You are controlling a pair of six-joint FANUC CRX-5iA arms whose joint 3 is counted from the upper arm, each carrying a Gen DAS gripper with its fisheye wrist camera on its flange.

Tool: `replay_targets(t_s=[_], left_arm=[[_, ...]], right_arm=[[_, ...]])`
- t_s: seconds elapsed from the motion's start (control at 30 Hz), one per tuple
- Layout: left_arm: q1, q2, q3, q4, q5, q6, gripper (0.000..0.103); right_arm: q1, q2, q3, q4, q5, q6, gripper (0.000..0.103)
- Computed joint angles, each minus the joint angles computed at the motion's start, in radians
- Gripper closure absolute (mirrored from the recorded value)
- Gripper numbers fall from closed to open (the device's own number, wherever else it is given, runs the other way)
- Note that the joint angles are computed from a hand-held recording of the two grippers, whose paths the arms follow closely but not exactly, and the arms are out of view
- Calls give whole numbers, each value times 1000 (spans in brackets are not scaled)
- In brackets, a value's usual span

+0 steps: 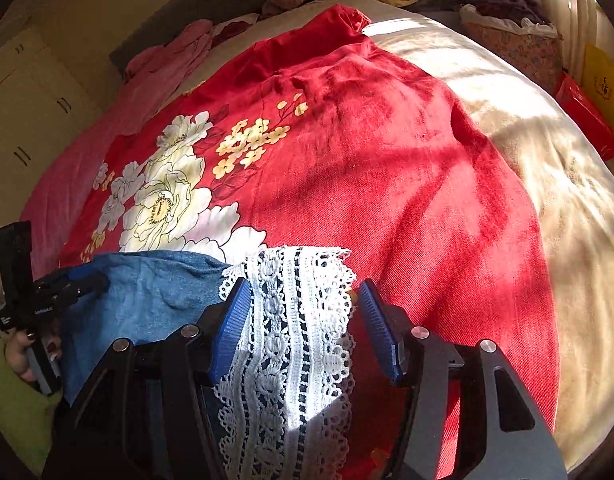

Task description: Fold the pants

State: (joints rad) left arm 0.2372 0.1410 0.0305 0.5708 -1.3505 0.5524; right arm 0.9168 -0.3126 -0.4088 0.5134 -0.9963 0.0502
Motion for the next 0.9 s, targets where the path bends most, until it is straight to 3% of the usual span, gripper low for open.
replay_targets(t_s=[0.07,0.2,0.23,0.4,0.5,0.77,0.87,0.9], left_arm=[[-5,1,-10,0,5,7,40],[-7,-24,-36,2,3,-10,92],[-7,-33,-39,1,7,-13,95],[-2,-75,-50,33,47,-48,98],[-15,-71,-37,32,74,-35,99],[-71,-52,-86,-56,217,20,97],[-58,-52,-97,-27,218,-8,95],[-53,-51,-92,-22,208,-9,92]], right_arm=[[3,10,4,-11,-2,24,64],[28,2,-11,27,3,13,84],[36,-3,-15,46,3,10,87],[79,16,33,161,-70,54,88],[58,64,97,171,-127,129,88],[-70,174,148,-3,-96,234,87],[-68,171,143,7,-106,201,79],[-60,157,135,22,-110,174,69]])
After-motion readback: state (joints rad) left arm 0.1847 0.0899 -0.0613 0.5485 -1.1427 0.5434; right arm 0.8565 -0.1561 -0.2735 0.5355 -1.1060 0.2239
